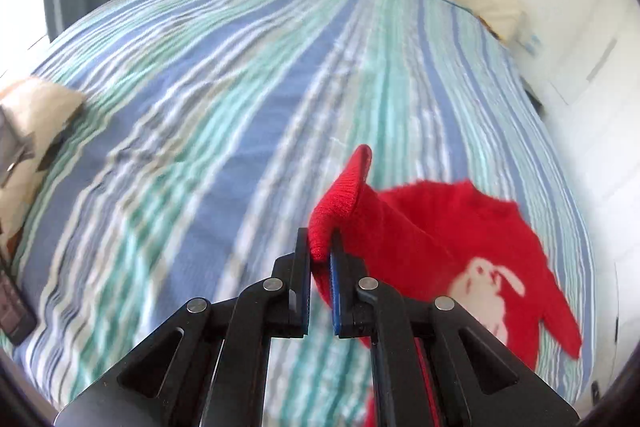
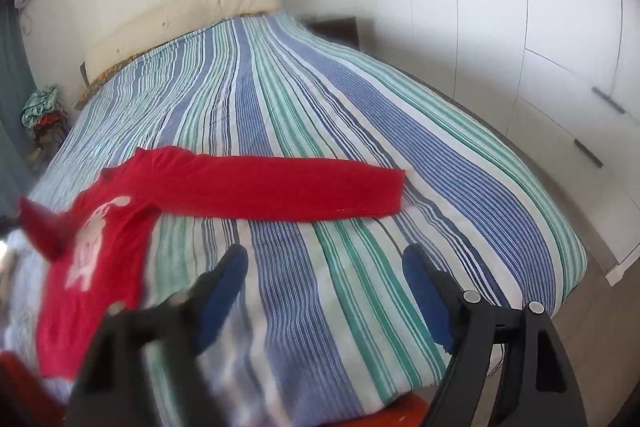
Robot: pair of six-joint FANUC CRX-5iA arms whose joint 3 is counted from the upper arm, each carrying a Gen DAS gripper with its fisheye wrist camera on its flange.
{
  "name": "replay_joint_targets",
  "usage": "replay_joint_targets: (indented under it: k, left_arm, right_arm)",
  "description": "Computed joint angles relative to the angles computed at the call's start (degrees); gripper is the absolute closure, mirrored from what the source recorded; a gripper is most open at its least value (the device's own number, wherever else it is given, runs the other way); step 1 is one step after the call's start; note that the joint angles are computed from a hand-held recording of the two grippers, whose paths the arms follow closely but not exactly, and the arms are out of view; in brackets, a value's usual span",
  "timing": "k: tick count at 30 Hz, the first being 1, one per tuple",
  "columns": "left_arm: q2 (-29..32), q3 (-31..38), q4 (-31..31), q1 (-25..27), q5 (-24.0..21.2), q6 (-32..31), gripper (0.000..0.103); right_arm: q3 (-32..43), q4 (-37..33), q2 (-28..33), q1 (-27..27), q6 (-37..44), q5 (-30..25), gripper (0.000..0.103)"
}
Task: Fold small clothes
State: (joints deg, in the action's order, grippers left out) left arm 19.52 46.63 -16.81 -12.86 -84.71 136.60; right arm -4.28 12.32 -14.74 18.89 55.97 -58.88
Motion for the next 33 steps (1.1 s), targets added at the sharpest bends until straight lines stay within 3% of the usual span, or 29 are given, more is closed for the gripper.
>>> replay_joint_targets:
  k: [5, 8, 24, 27, 28, 29, 33]
  left_arm:
    - [-6.07, -8.67, -6.32, 5.06, -7.13, 6.00, 0.097]
    - [-7.89, -12.64, -5.91, 5.84, -6.81, 6.90, 0.097]
    - [-4.84, -17.09, -9.04, 5.25, -15.54, 6.98, 0.097]
    - [-5.77, -17.45, -9.79, 5.05, -15.51, 8.83, 0.075]
    - [-5.84, -16.95, -10.43, 4.79, -16.95, 9.59, 0.043]
    - [-6.34, -16.90, -10.81, 4.50, -18.09, 10.15, 0.019]
    - [-11.67, -20.40, -13.46, -0.03, -15.37, 11.66, 0.016]
  right_arm:
    - [0.58, -0.69, 0.57, -0.50, -0.56, -0.28, 0.024]
    - [1.24, -0.91, 1.15, -0.16, -0.04, -1.20, 0.024]
    - [2.54, -1.26, 2.68, -0.13, 1.17, -3.39, 0.024]
    - [2.55, -0.55, 2.87, 0.09, 0.74, -3.58, 0.024]
    - [2.40, -0.12, 2.84, 0.25, 0.43, -3.58, 0.024]
    - [2.30, 0.13, 2.81, 0.35, 0.26, -3.56, 0.024]
    - [1.90, 0.75, 2.57, 0.52, -0.38, -3.40, 0.024]
